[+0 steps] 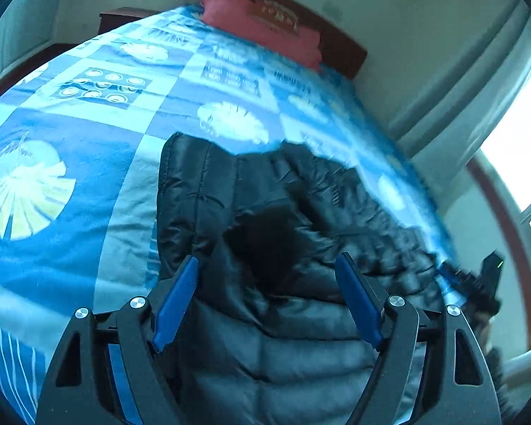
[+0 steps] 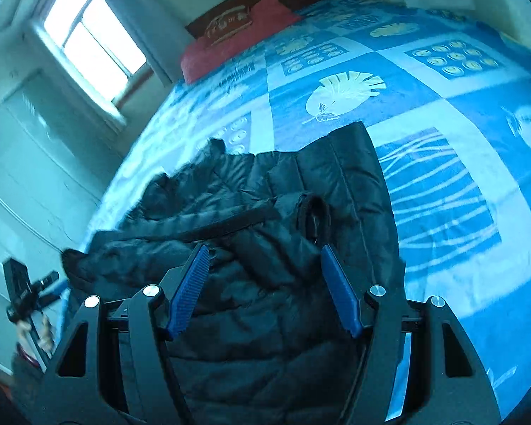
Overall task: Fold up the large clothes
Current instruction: 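Release the hem with both tools and move them over the folded jacket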
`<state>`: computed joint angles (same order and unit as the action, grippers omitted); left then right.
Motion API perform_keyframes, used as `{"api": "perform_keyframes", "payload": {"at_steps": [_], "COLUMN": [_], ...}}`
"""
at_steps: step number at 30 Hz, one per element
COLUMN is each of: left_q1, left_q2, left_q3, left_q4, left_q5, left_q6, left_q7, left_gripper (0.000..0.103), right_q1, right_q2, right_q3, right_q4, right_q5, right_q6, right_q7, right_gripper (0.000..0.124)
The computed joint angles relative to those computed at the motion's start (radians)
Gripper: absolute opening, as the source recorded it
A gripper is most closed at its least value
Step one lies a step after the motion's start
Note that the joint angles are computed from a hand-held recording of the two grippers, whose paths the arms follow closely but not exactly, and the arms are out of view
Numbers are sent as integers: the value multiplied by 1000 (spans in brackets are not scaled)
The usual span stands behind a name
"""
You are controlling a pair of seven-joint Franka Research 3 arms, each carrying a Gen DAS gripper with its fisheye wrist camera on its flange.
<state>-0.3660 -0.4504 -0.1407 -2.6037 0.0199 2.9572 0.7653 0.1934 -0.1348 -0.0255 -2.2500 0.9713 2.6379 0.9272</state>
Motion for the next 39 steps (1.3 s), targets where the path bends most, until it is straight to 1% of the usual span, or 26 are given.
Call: {"api": "perform_keyframes", "payload": {"at_steps": [2,3,4,5,6,7,8,9,11,13,15,18,21,23,24,25,27,29,32,36,39], "left_q1": [17,14,-2,-21,-7,13,33,50,75,92,118,167,221,250,260,282,300,297,275,232,200], "left_q2": [38,49,56,65,73,76,75,71,49,31,8,10,53,102,126,163,238,311,399,468,488], "left_q3": [-5,-1,14,30,14,-7,-30,-50,-83,-105,-134,-164,-181,-181,-183,-195,-204,-197,-168,-117,-81], "left_q4": [30,37,37,44,62,71,80,84,80,85,100,149,221,273,298,340,414,475,520,527,517], "left_q5": [32,38,30,20,35,52,78,99,135,168,218,293,369,407,431,475,559,616,658,671,707], "left_q6": [-27,-22,-13,-12,-40,-55,-73,-80,-85,-91,-106,-129,-149,-146,-152,-170,-211,-255,-293,-317,-314], "left_q7": [29,51,81,116,127,123,121,112,82,55,25,-23,-80,-127,-146,-176,-222,-253,-290,-326,-365], "left_gripper": [77,77,68,53,47,36,29,27,22,20,19,19,19,19,19,19,19,19,19,19,20], "right_q1": [-1,-2,-2,-2,-1,2,4,8,16,30,41,59,64,61,57,52,44,41,55,56,45], "right_q2": [20,28,34,38,39,35,30,20,-11,-55,-79,-72,-17,51,82,123,188,262,364,451,486], "right_q3": [8,11,13,17,20,20,19,18,14,13,13,7,6,19,28,38,50,55,33,17,24], "right_q4": [12,16,19,21,19,12,8,-1,-20,-41,-41,6,87,166,198,236,292,350,408,450,468], "right_q5": [-47,-64,-84,-105,-116,-104,-94,-74,-34,-11,-18,-21,-23,-47,-76,-123,-219,-317,-502,-626,-659], "right_q6": [7,8,3,7,13,18,25,32,44,70,94,128,162,192,206,222,240,241,239,206,193], "right_q7": [17,22,27,38,39,26,18,3,-26,-57,-66,-73,-58,-15,13,54,133,221,378,492,533], "right_gripper": [65,61,47,39,29,21,19,16,12,11,11,11,11,11,11,11,11,11,10,10,11]}}
